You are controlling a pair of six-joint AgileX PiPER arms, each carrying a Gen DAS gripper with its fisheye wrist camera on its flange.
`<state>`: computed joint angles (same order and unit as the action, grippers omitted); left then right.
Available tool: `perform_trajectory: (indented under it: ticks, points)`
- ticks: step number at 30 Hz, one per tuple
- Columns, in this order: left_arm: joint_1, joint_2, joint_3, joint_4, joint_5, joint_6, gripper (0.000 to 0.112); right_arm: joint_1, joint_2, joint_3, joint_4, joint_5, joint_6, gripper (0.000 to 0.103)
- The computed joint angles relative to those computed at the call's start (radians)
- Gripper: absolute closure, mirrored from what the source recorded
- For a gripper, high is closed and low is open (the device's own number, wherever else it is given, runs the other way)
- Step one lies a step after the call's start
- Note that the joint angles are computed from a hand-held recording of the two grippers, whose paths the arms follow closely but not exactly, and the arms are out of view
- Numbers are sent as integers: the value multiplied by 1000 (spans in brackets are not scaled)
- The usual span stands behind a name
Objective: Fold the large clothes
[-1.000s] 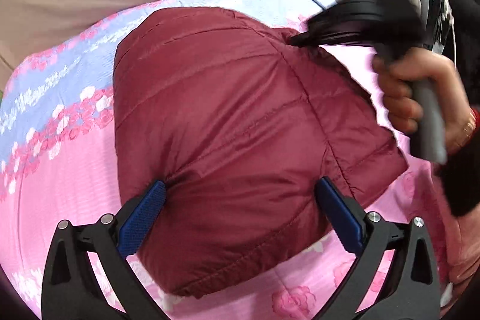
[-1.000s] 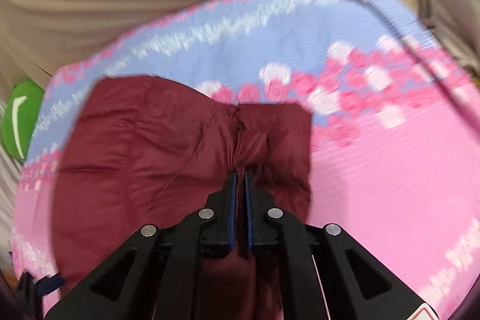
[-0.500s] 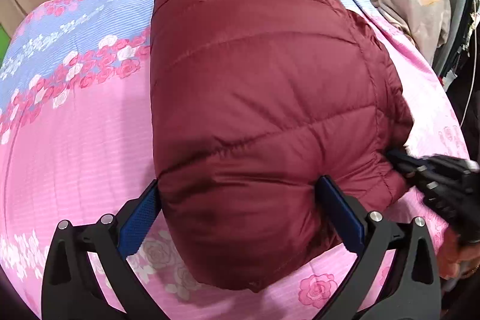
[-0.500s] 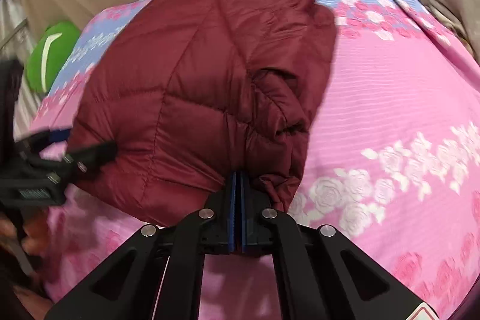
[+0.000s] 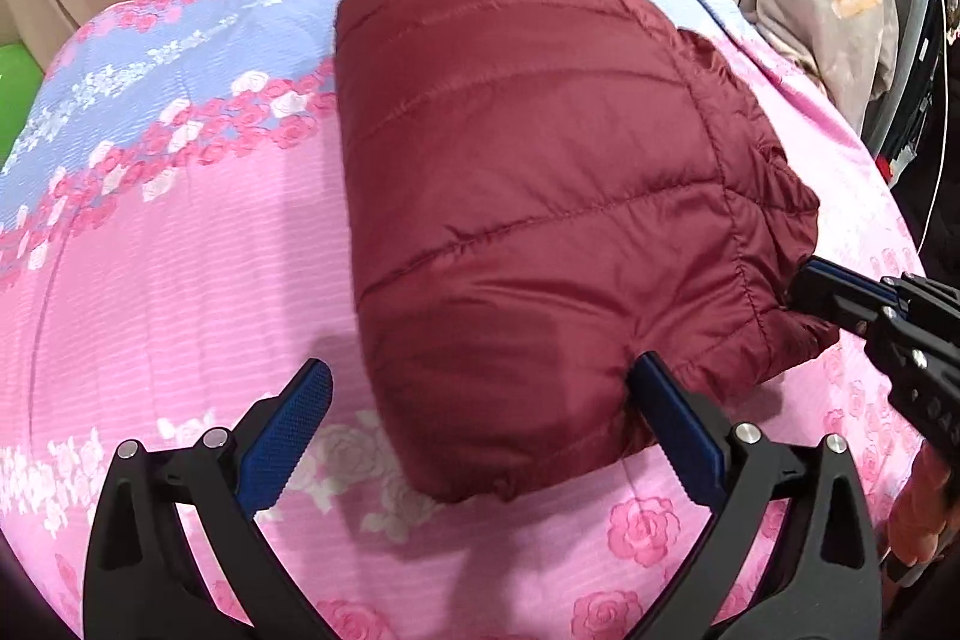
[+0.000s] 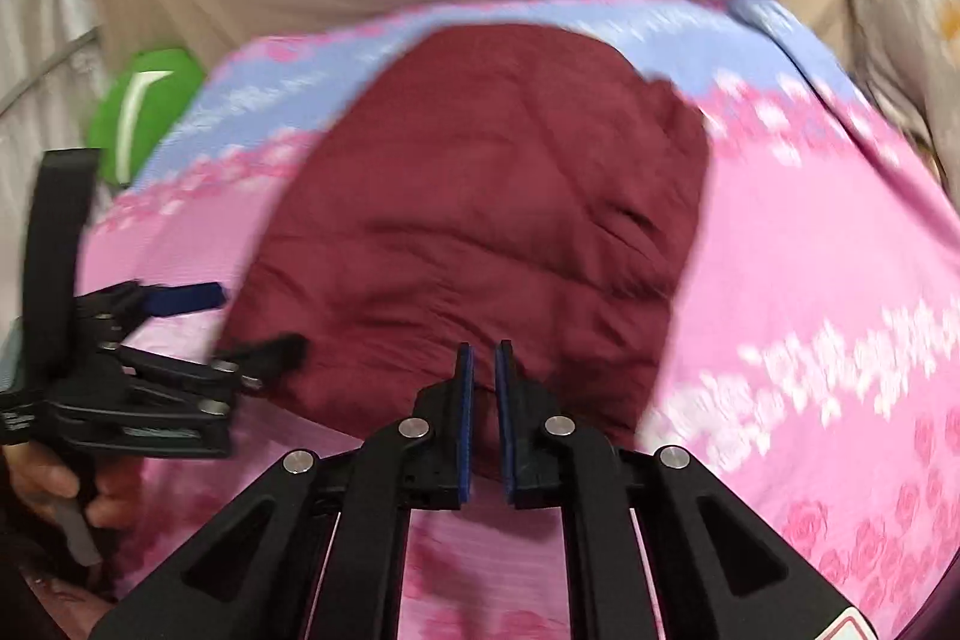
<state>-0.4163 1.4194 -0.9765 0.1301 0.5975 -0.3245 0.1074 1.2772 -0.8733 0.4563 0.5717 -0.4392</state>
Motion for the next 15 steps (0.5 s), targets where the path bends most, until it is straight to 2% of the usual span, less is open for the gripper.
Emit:
perform_trajectory:
  ticks: [3, 5, 6, 8, 9, 11, 14, 15]
  points:
    - [-18, -28, 4, 90, 5, -88, 15, 50, 97, -11, 35, 8, -53, 94]
    - [-18, -25, -6, 107, 12, -108, 15, 64, 175, 4, 52, -47, -85, 99]
    - [-15, -21, -11, 104, 15, -107, 15, 62, 179, -3, 50, -38, -76, 99]
    - [-15, -8, -29, 112, 21, -119, 15, 33, 158, -43, 46, 43, -57, 98]
    - [-16, -5, -33, 110, 20, -117, 15, 26, 130, -43, 48, 56, -52, 96]
    - [-20, 6, -49, 114, 16, -118, 14, -6, 77, -57, 41, 63, -46, 88]
    - [-25, 32, -79, 117, 17, -124, 14, -103, 19, -82, 92, 61, -57, 49]
    - [-23, 41, -88, 106, 18, -115, 14, -130, 27, -98, 102, 63, -52, 46]
